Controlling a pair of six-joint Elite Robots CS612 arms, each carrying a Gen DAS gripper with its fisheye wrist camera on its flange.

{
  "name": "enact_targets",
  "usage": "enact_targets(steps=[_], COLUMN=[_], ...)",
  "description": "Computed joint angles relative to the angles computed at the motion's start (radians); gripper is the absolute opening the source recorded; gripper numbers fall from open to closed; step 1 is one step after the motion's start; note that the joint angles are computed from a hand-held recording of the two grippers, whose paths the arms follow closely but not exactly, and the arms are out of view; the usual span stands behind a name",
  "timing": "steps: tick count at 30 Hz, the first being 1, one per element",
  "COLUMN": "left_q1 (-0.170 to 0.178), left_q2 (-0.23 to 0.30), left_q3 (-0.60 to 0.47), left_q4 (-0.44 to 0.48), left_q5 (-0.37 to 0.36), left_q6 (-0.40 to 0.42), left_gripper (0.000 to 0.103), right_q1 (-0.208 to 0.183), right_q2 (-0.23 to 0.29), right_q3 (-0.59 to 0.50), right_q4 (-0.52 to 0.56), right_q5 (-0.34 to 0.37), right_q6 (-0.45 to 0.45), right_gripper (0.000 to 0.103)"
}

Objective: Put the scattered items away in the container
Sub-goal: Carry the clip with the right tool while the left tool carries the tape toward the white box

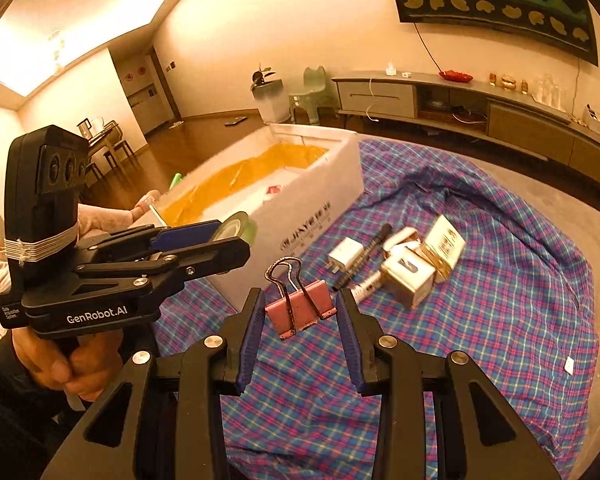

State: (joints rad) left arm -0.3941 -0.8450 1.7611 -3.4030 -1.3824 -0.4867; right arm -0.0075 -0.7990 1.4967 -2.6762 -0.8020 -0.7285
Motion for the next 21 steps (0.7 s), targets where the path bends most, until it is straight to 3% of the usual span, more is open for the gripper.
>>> enact_targets(steps=[21], left_q1=[0.053], left_q2=[-0.029], left_q3=[0.041], left_q4=[-0.066], left_q5=[-0.016], left_q6=[-0.063], left_gripper=[0.049], right_q1=[0.063], right_q2=[-0.027], right_q3=[-0.011], right_q4=[0.005], right_q5=[0.001], right_q6=[-0.042], right_gripper=[0.038])
